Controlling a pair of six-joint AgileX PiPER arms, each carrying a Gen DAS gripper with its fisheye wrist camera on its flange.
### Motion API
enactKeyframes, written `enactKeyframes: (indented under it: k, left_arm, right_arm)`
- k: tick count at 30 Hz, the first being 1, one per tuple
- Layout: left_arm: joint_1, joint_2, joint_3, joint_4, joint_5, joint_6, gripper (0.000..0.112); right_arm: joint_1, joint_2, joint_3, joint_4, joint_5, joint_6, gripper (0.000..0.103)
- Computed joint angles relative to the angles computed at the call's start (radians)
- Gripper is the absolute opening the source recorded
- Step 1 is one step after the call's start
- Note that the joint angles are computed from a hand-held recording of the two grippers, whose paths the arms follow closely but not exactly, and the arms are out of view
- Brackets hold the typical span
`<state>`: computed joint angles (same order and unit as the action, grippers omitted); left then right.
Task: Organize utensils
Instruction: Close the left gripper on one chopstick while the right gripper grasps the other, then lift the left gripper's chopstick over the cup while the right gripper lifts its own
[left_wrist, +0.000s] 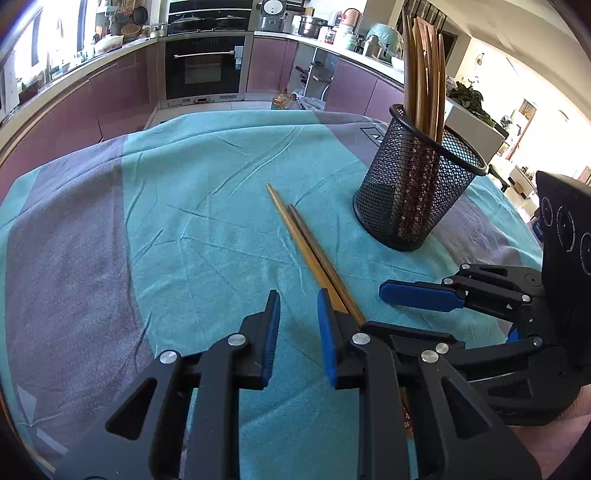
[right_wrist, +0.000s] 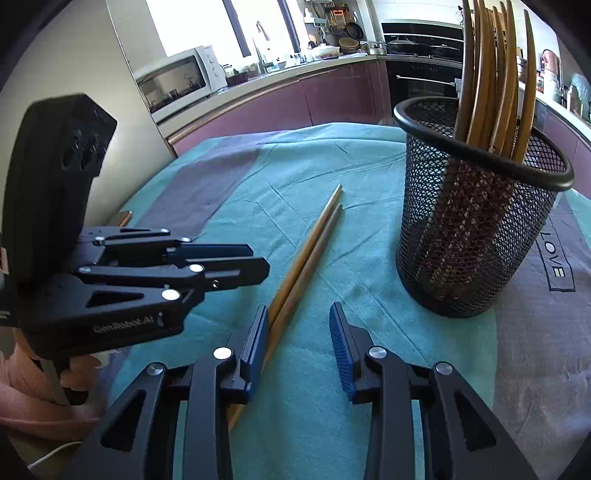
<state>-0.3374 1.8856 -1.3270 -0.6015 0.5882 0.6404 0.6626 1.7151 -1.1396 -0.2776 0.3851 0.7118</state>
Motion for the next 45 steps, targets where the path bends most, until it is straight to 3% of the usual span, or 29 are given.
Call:
enactKeyframes:
  k: [10, 18, 23, 29, 37, 45]
  left_arm:
    - [-0.024, 0.041, -0.064, 0.026, 0.016, -0.012, 0.026]
    - [-0.061, 0.129, -0.207, 0.188, 0.059, -0.169, 0.028]
    - [-0.077, 0.147, -0.23, 0.247, 0.046, -0.235, 0.017]
    - [-0.068, 0.136, -0.203, 0.219, 0.03, -0.243, 0.008]
    - [-0.068, 0.09, -0.149, 0.177, 0.007, -0.234, 0.008]
    - [-0.012, -0.009, -0.072, -0.037, 0.047, -0.045, 0.007]
  right_arm:
    - [0.002, -0.027, 0.01, -0.076, 0.07, 0.078, 0.027]
    - [0.001, -0.003, -0.01, -0.1, 0.081, 0.097, 0.026]
    - [-0.003, 0.016, -0.021, -0.149, 0.071, 0.166, 0.015]
    - [-0.037, -0.012, 0.025, -0.07, 0.008, 0.133, 0.008]
    - [-0.054, -0.084, 0.092, -0.036, -0.053, 0.118, 0.006]
    - [-0.064, -0.191, 0.169, 0.021, -0.131, 0.051, 0.006]
